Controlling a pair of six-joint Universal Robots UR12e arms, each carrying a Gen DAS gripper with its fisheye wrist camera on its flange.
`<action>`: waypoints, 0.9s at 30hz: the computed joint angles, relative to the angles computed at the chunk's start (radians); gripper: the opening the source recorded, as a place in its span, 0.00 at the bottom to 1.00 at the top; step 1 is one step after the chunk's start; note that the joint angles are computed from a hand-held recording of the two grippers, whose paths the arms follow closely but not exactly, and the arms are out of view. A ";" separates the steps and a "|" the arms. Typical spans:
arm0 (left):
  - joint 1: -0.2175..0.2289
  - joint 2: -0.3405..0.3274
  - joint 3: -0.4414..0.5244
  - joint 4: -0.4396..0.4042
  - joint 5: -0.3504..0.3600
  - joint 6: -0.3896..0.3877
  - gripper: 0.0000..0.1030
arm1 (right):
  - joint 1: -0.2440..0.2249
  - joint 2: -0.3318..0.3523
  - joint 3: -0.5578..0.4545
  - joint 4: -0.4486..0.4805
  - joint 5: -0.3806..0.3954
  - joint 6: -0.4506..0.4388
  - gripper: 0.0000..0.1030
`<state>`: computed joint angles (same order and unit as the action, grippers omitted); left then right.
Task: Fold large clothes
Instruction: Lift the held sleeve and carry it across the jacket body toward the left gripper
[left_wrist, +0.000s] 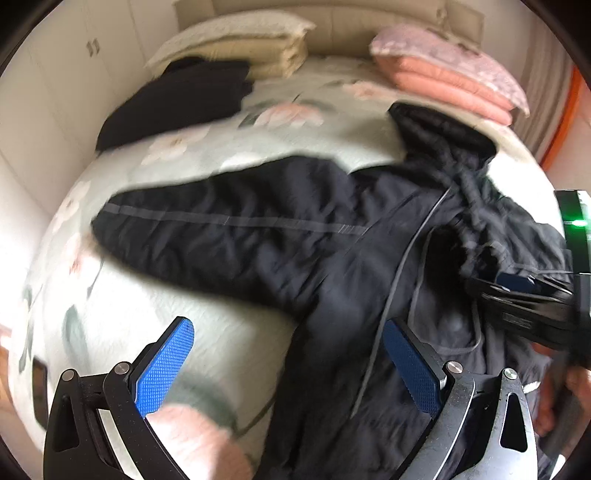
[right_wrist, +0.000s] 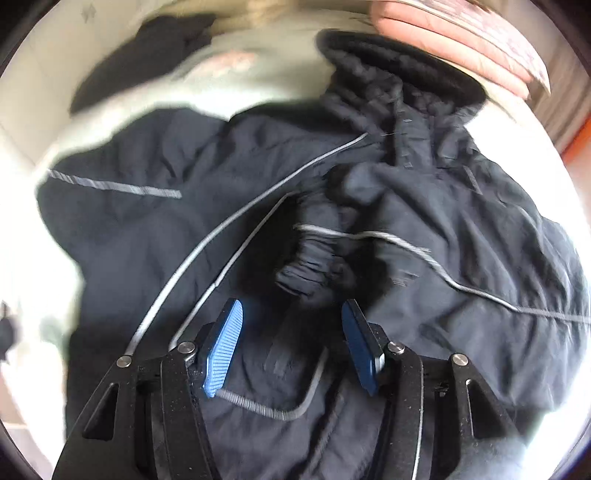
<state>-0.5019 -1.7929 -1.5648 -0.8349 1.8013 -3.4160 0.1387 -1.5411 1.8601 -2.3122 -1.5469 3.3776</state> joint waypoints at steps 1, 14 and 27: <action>-0.005 -0.008 0.009 0.024 -0.012 0.019 0.99 | -0.022 -0.033 0.015 -0.001 0.005 0.013 0.56; -0.040 -0.238 0.273 -0.087 -0.431 0.067 0.99 | -0.265 -0.162 0.154 0.066 -0.158 -0.010 0.36; -0.036 -0.323 0.349 -0.192 -0.482 0.075 0.97 | -0.299 -0.139 0.227 -0.005 -0.076 -0.107 0.37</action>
<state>-0.5382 -2.1155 -1.2153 -1.0267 1.3197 -3.3407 -0.1602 -1.6802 2.0873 -2.3169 -1.6232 3.2702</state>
